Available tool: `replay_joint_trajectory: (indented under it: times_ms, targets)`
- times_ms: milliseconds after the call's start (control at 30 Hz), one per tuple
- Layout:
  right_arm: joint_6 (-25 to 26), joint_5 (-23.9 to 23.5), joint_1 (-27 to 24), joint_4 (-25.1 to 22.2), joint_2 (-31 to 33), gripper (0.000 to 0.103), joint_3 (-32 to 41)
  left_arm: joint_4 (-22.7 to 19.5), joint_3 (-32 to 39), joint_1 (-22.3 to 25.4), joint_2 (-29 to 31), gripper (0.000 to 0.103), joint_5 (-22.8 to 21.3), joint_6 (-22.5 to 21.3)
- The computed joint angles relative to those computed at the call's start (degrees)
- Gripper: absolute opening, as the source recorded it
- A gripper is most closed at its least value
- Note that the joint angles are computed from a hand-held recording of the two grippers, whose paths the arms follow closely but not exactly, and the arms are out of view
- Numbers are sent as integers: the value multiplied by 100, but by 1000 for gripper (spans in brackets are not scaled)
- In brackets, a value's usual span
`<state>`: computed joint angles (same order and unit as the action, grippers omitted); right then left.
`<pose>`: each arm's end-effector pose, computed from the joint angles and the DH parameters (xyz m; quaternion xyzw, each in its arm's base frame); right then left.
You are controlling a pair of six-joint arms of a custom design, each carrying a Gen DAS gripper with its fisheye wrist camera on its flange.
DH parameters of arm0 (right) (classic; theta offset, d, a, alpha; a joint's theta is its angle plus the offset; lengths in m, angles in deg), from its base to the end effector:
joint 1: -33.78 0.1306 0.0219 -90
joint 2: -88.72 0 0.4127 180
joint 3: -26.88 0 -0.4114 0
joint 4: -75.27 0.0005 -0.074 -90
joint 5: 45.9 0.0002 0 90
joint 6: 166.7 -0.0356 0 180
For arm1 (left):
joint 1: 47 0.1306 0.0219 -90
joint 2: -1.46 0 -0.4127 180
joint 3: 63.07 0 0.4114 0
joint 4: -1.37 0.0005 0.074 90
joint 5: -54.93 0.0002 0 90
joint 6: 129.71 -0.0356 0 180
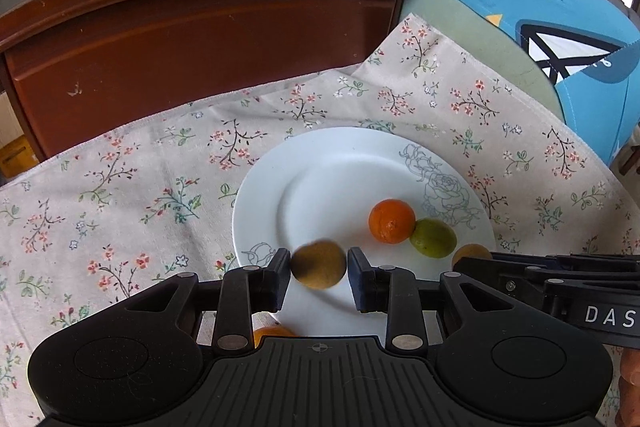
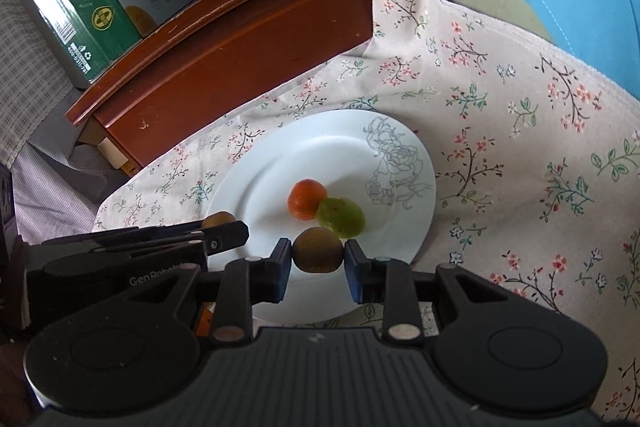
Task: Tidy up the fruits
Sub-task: 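Carry both kiwis onto the white plate and open both tools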
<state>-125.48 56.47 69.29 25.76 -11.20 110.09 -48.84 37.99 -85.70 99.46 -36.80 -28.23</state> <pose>0.3600 0.2469 0.4807 0.1464 0.9122 0.1737 0.3410 0.4409 -0.3525 0.4808 0.2137 0.9060 -0.1422 0.3367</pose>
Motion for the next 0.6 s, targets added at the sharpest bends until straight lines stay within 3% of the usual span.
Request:
replay_joint_trajectory:
  times_ms: [33, 133, 167, 233, 367, 600]
  targets:
    - [-26, 1, -8, 27, -6, 32, -15, 14, 1, 2, -4, 32, -2, 25]
    - [-116, 52, -22, 102, -33, 32, -50, 100, -10, 7, -59, 64, -46, 191]
    - [-127, 48, -29, 124, -44, 32, -56, 162, -31, 8, -92, 67, -67, 218]
    - [-159, 95, -34, 158, -70, 33, -71, 165, 6, 21, -125, 67, -78, 209]
    - [-168, 152, -30, 178, -108, 35, -86, 46, 80, 52, -188, 83, -265, 328]
    - [-132, 42, 6, 189, -105, 38, -71, -328, 200, 124, -269, 84, -474, 211]
